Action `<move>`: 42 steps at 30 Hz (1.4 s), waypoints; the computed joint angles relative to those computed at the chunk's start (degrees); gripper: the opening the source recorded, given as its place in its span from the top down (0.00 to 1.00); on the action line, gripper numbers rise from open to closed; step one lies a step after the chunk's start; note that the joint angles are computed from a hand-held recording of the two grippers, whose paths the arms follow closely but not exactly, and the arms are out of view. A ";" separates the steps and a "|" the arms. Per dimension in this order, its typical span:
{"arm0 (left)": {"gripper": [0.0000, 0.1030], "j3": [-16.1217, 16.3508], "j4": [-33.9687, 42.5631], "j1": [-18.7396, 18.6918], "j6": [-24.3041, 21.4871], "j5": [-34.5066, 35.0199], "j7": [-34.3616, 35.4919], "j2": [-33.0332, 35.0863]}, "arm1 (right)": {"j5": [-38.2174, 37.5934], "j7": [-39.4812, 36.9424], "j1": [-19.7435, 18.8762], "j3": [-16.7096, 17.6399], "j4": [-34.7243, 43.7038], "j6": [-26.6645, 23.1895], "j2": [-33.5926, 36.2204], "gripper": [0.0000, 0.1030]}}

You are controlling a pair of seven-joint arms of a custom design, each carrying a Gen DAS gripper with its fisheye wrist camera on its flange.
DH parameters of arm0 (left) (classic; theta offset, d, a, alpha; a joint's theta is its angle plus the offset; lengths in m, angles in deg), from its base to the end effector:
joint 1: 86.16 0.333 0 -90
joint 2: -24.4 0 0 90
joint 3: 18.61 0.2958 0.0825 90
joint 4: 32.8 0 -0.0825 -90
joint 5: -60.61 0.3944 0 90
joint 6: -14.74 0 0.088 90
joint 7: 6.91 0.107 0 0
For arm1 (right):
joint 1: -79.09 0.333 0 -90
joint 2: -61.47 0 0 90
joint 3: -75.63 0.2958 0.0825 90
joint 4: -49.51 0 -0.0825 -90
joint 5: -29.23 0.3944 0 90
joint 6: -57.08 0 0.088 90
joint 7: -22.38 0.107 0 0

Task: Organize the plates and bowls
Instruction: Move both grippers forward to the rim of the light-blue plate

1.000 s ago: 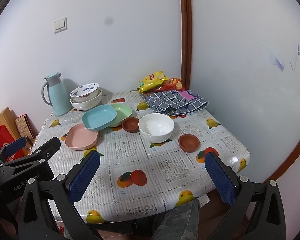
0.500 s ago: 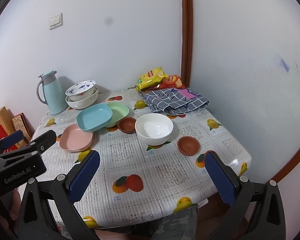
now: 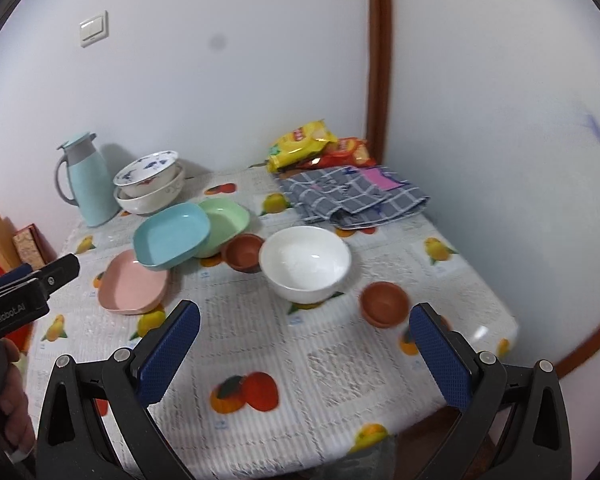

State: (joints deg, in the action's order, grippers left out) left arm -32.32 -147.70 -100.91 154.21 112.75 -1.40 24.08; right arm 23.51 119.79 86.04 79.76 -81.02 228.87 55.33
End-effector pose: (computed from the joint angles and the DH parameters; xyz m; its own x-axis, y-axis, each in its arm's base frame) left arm 0.5276 -0.2838 0.4810 0.3465 -0.9344 0.0833 -0.6170 -0.2938 -0.7301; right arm 0.5486 0.1156 0.4731 0.1611 -0.9869 -0.0051 -0.6681 -0.1053 -0.7366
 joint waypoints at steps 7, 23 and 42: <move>0.01 1.84 1.46 2.19 0.25 -2.80 0.74 1.63 | 15.98 -13.68 3.87 -1.11 9.16 -3.64 7.38 0.00; 0.09 6.66 12.36 4.10 2.76 -6.70 9.22 14.07 | 21.34 -17.45 6.69 -0.98 32.63 -11.80 27.06 0.26; 0.19 9.09 31.65 5.83 5.25 -22.61 28.90 32.77 | 19.83 -13.81 8.56 -1.22 60.39 -22.67 49.46 0.36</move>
State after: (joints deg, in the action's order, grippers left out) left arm -23.23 -116.06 -95.08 159.46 90.14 27.50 56.85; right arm 43.34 105.98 94.60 78.54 -20.64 206.20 104.79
